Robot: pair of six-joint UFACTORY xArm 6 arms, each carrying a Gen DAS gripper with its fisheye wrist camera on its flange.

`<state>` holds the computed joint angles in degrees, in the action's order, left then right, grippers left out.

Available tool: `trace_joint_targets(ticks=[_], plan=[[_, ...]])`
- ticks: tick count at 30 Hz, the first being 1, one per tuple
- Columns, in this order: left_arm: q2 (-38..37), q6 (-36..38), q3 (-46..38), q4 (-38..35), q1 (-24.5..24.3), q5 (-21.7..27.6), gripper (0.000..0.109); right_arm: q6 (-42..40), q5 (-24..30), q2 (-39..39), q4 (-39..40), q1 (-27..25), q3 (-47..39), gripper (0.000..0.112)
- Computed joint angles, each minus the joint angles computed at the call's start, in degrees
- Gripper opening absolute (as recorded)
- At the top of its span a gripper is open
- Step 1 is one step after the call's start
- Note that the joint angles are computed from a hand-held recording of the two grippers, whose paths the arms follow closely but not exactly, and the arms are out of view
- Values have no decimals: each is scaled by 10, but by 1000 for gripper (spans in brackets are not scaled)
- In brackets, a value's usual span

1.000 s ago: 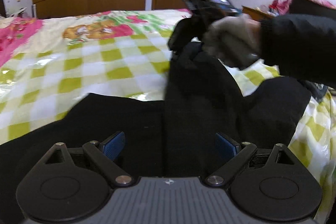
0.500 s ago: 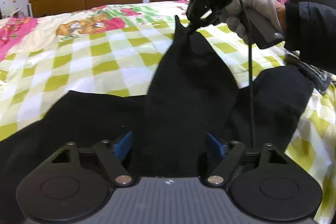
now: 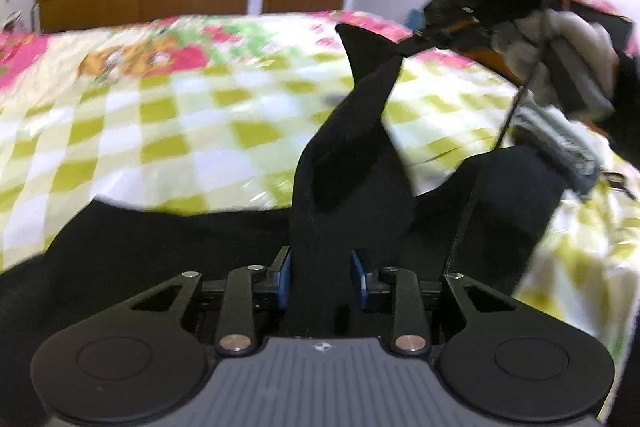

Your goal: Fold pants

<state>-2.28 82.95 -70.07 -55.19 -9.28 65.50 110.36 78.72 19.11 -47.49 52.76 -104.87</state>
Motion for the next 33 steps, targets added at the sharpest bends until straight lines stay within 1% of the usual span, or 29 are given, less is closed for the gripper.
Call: trace_joint_targets(ticks=[3, 5, 7, 8, 9, 11, 13, 15, 16, 17, 18, 19, 20, 23, 26, 28, 30, 32, 33], plan=[[-40, 55, 31, -17, 9, 50, 44, 90, 63, -57, -43, 78, 52, 1], [-74, 91, 67, -6, -3, 48, 44, 185, 125, -87, -47, 148, 90, 1], [-97, 113, 100, 24, -23, 40, 44, 265, 176, -93, -15, 198, 108, 1], [-104, 115, 111, 40, -32, 37, 44, 310, 184, -99, 13, 217, 128, 1], [-112, 118, 125, 55, -43, 31, 45, 354, 173, -110, 45, 227, 159, 1], [-128, 120, 148, 71, -60, 15, 46, 425, 166, -120, 79, 244, 198, 3], [-138, 114, 159, 77, -69, 7, 48, 470, 160, -128, 81, 259, 229, 7], [-141, 102, 158, 79, -77, 7, 51, 496, 167, -132, 79, 268, 244, 8], [-143, 97, 159, 79, -82, 4, 52, 519, 169, -139, 73, 275, 257, 11], [-146, 96, 161, 79, -88, -1, 53, 538, 174, -143, 69, 280, 264, 18], [-141, 95, 156, 79, -93, -5, 54, 553, 179, -148, 66, 286, 273, 21], [-148, 93, 161, 79, -97, -6, 54, 564, 184, -146, 64, 289, 274, 28], [-149, 93, 162, 79, -99, -6, 54, 582, 188, -149, 60, 293, 282, 31], [-160, 93, 175, 81, -114, -28, 54, 630, 172, -169, 46, 293, 320, 33], [-158, 77, 175, 79, -121, -35, 54, 641, 166, -181, 47, 290, 342, 37], [-153, 61, 171, 78, -127, -37, 54, 664, 158, -192, 47, 288, 361, 36], [-154, 59, 173, 73, -131, -42, 54, 682, 156, -201, 49, 287, 372, 35], [-155, 58, 176, 71, -137, -50, 54, 687, 160, -203, 49, 290, 374, 31], [-154, 57, 176, 72, -141, -56, 54, 685, 165, -200, 51, 292, 371, 27]])
